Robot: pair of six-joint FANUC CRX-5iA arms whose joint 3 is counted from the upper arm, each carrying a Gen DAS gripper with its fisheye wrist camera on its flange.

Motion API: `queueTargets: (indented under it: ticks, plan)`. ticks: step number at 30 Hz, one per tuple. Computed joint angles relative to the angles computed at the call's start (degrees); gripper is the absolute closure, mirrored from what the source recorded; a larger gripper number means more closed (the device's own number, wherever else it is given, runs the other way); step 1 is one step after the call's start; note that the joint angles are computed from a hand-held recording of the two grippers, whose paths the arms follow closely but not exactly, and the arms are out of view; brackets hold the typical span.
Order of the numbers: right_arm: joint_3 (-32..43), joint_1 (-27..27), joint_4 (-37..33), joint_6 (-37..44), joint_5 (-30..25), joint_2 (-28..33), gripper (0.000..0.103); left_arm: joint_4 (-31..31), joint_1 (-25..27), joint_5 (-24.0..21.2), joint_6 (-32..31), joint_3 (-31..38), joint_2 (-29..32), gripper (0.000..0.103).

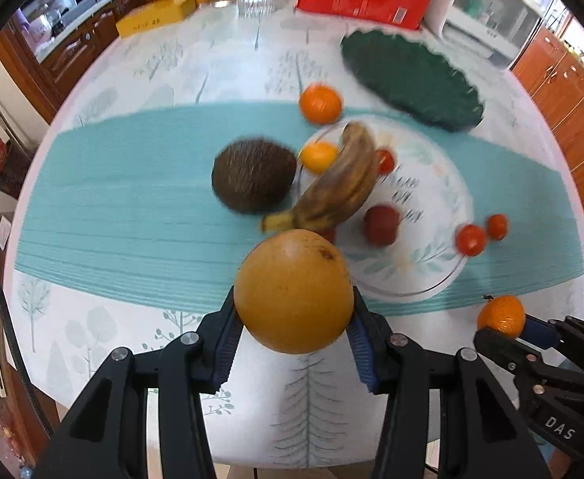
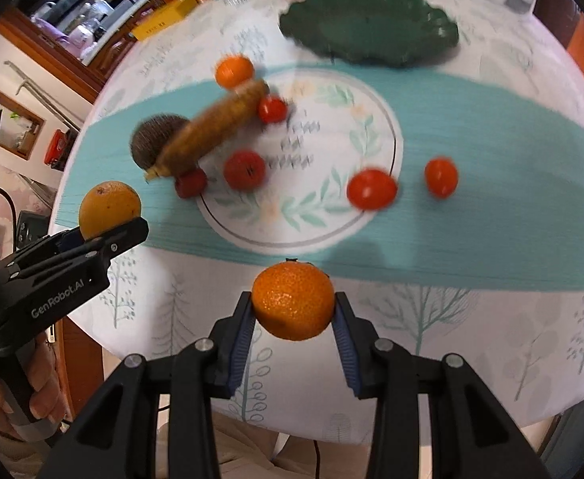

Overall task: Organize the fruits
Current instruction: 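Carry the grapefruit and mandarin in both grippers over the green plate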

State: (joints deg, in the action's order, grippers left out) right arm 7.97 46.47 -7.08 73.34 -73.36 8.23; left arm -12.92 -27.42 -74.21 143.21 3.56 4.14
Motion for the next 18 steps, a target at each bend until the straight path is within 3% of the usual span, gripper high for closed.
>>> queueTargets:
  ticks: [7,18]
  plan:
    - [3.8,-1.3,0.4,4.2,1.8,-1.5,0.064,-2.7,-1.5,-3.2,0.3,7.8,0.6,0.055]
    - [21.0,-6.7,-0.8,9.6,1.9,3.1,0.064,-7.2,-2.4,-8.9,-5.1,27.4,7.7,0.055]
